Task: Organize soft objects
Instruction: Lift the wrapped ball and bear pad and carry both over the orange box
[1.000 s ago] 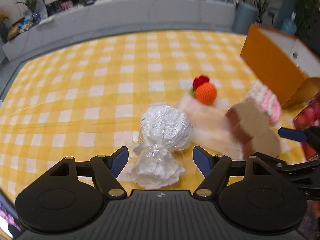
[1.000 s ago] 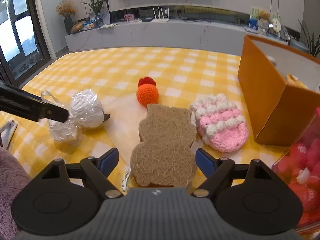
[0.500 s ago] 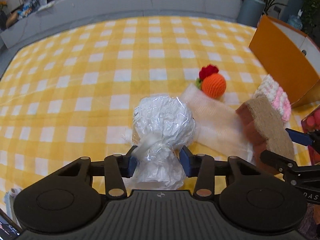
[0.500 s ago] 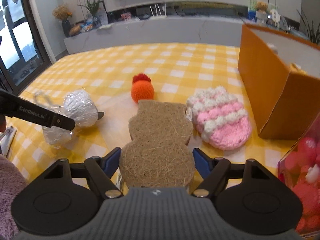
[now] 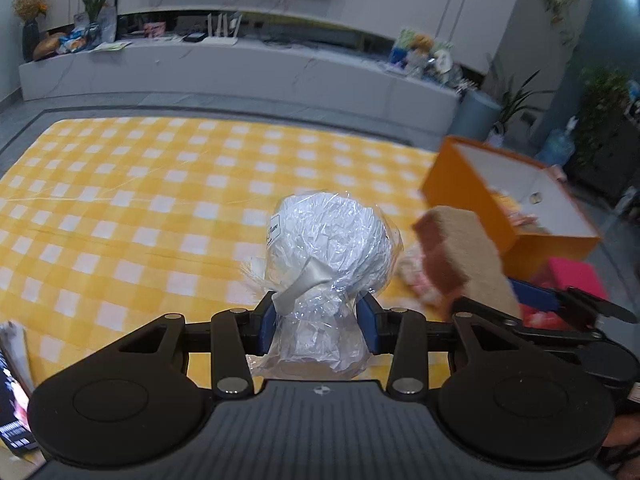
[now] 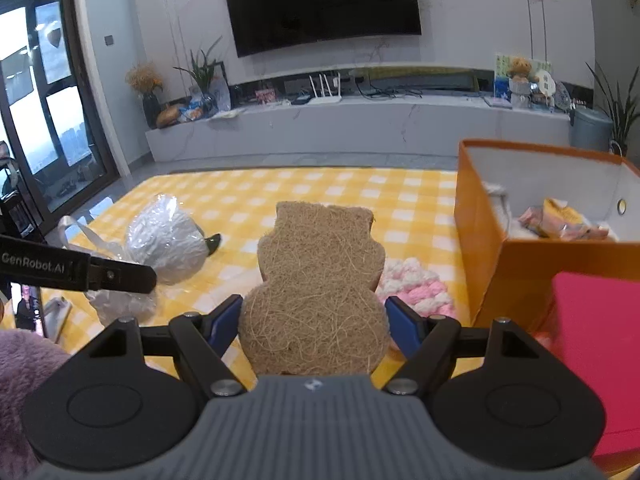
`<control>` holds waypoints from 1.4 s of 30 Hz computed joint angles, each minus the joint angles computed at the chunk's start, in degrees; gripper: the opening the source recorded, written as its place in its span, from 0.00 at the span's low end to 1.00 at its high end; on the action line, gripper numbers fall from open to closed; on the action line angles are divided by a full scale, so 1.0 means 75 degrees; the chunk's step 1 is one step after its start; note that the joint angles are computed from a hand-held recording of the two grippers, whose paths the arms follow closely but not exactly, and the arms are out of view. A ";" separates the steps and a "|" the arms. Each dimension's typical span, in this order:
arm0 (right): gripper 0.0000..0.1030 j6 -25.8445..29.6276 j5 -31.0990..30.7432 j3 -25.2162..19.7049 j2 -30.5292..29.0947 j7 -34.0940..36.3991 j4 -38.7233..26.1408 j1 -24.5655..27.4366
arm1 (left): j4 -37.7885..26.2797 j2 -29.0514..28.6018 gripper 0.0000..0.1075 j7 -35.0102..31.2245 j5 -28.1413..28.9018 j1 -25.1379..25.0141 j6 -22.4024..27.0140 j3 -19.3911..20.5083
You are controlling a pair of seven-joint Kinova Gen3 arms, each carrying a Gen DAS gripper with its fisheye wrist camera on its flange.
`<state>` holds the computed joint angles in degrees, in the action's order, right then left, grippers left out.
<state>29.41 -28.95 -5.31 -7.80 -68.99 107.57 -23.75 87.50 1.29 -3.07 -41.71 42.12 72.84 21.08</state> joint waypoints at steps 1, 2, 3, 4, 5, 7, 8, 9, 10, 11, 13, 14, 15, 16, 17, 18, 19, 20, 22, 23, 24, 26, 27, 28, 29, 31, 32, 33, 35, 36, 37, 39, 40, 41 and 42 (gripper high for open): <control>0.73 0.0051 0.0036 0.0051 -0.0075 0.0099 -0.0019 0.0018 | -0.0043 0.0010 0.44 0.0063 -0.0047 0.0033 -0.0067 0.0031; 0.73 0.0067 0.0112 0.0078 -0.0152 0.0164 -0.0029 0.0046 | -0.0090 0.0028 0.44 0.0101 -0.0060 0.0049 -0.0161 0.0039; 0.73 0.0091 0.0147 0.0150 -0.0227 0.0267 -0.0037 0.0066 | -0.0170 0.0070 0.44 0.0098 -0.0079 0.0073 -0.0224 0.0049; 0.73 0.0156 0.0152 0.0247 -0.0285 0.0371 -0.0068 0.0088 | -0.0278 0.0143 0.44 0.0067 -0.0116 0.0114 -0.0244 0.0058; 0.73 0.0233 0.0121 0.0362 -0.0334 0.0489 -0.0100 0.0110 | -0.0389 0.0226 0.44 0.0025 -0.0162 0.0170 -0.0256 0.0056; 0.73 0.0374 0.0088 0.0556 -0.0415 0.0701 -0.0160 0.0190 | -0.0647 0.0396 0.44 -0.0048 -0.0304 0.0381 -0.0216 0.0048; 0.73 0.0447 0.0100 0.0640 -0.0449 0.0811 -0.0196 0.0245 | -0.0744 0.0460 0.44 -0.0081 -0.0359 0.0471 -0.0249 0.0013; 0.73 0.0530 0.0105 0.0739 -0.0481 0.0961 -0.0238 0.0294 | -0.0822 0.0509 0.44 -0.0100 -0.0391 0.0546 -0.0306 -0.0038; 0.73 0.0581 0.0104 0.0825 -0.0512 0.1122 -0.0264 0.0341 | -0.0896 0.0563 0.44 -0.0105 -0.0437 0.0615 -0.0372 -0.0092; 0.73 0.0631 0.0127 0.0890 -0.0531 0.1267 -0.0305 0.0396 | -0.0957 0.0621 0.44 -0.0100 -0.0492 0.0684 -0.0437 -0.0145; 0.73 0.0809 0.0166 0.1045 -0.0516 0.1573 -0.0461 0.0519 | -0.1126 0.0769 0.44 -0.0191 -0.0547 0.0787 -0.0590 -0.0264; 0.73 0.0978 0.0143 0.1149 -0.0480 0.1725 -0.0591 0.0593 | -0.1227 0.0852 0.44 -0.0268 -0.0522 0.0821 -0.0680 -0.0330; 0.73 0.1164 0.0081 0.1257 -0.0428 0.1884 -0.0736 0.0674 | -0.1345 0.0958 0.44 -0.0298 -0.0517 0.0890 -0.0753 -0.0383; 0.73 0.1372 0.0035 0.1357 -0.0358 0.2052 -0.0906 0.0783 | -0.1417 0.1026 0.44 -0.0378 -0.0462 0.0913 -0.0900 -0.0463; 0.73 0.1535 0.0042 0.1391 -0.0296 0.2170 -0.1055 0.0918 | -0.1490 0.1095 0.44 -0.0462 -0.0400 0.0930 -0.1053 -0.0542; 0.73 0.1660 0.0053 0.1411 -0.0229 0.2285 -0.1194 0.1053 | -0.1559 0.1162 0.44 -0.0558 -0.0333 0.0940 -0.1210 -0.0618; 0.73 0.1780 0.0094 0.1422 -0.0149 0.2400 -0.1347 0.1193 | -0.1624 0.1221 0.44 -0.0644 -0.0276 0.0954 -0.1355 -0.0695; 0.73 0.1902 0.0102 0.1446 -0.0060 0.2548 -0.1498 0.1324 | -0.1714 0.1299 0.44 -0.0734 -0.0216 0.0969 -0.1478 -0.0766; 0.73 0.2050 0.0170 0.1423 0.0104 0.2719 -0.1773 0.1592 | -0.1971 0.1494 0.44 -0.0978 -0.0078 0.1009 -0.1607 -0.0904; 0.73 0.2110 0.0162 0.1412 0.0175 0.2798 -0.1885 0.1722 | -0.2098 0.1588 0.44 -0.1118 -0.0045 0.1037 -0.1679 -0.0984; 0.73 0.2204 0.0148 0.1405 0.0266 0.2866 -0.2025 0.1854 | -0.2228 0.1686 0.44 -0.1316 0.0019 0.1043 -0.1774 -0.1055; 0.73 0.2367 0.0201 0.1337 0.0449 0.2930 -0.2291 0.2104 | -0.2493 0.1902 0.44 -0.1592 0.0171 0.1088 -0.1914 -0.1196; 0.73 0.2412 0.0248 0.1289 0.0525 0.2949 -0.2387 0.2214 | -0.2674 0.2027 0.44 -0.1786 0.0310 0.1075 -0.1947 -0.1251; 0.73 0.2456 0.0295 0.1248 0.0616 0.2971 -0.2493 0.2318 | -0.2837 0.2138 0.44 -0.1947 0.0440 0.1074 -0.1959 -0.1309; 0.73 0.2490 0.0344 0.1206 0.0715 0.2984 -0.2598 0.2413 | -0.3009 0.2258 0.44 -0.2094 0.0537 0.1102 -0.1949 -0.1366; 0.73 0.2577 0.0395 0.1127 0.0919 0.2977 -0.2806 0.2592 | -0.3204 0.2386 0.44 -0.2416 0.0736 0.1109 -0.1984 -0.1488; 0.73 0.2618 0.0414 0.1085 0.1025 0.2940 -0.2918 0.2673 | -0.3293 0.2444 0.44 -0.2555 0.0816 0.1121 -0.1983 -0.1561; 0.73 0.2629 0.0448 0.1034 0.1112 0.2876 -0.2992 0.2742 | -0.3378 0.2493 0.44 -0.2689 0.0909 0.1126 -0.1973 -0.1632; 0.73 0.2662 0.0565 0.0948 0.1309 0.2701 -0.3188 0.2862 | -0.3461 0.2541 0.44 -0.2800 0.1054 0.1175 -0.1986 -0.1794; 0.73 0.2653 0.0655 0.0905 0.1423 0.2608 -0.3304 0.2909 | -0.3552 0.2593 0.44 -0.2854 0.1135 0.1174 -0.1972 -0.1847; 0.73 0.2621 0.0770 0.0854 0.1512 0.2510 -0.3390 0.2939 | -0.3669 0.2663 0.44 -0.2907 0.1202 0.1189 -0.1943 -0.1891; 0.73 0.2547 0.1102 0.0765 0.1742 0.2236 -0.3622 0.2951 | -0.3825 0.2765 0.44 -0.3027 0.1334 0.1177 -0.1941 -0.1984; 0.73 0.2559 0.1271 0.0731 0.1876 0.2086 -0.3772 0.2952 | -0.3875 0.2802 0.44 -0.3039 0.1393 0.1175 -0.1940 -0.2037; 0.73 0.2554 0.1440 0.0704 0.2017 0.1935 -0.3922 0.2953 | -0.3934 0.2842 0.44 -0.3052 0.1459 0.1161 -0.1957 -0.2077; 0.73 0.2574 0.1595 0.0682 0.2153 0.1807 -0.4067 0.2961 | -0.3993 0.2884 0.44 -0.3100 0.1548 0.1118 -0.2000 -0.2098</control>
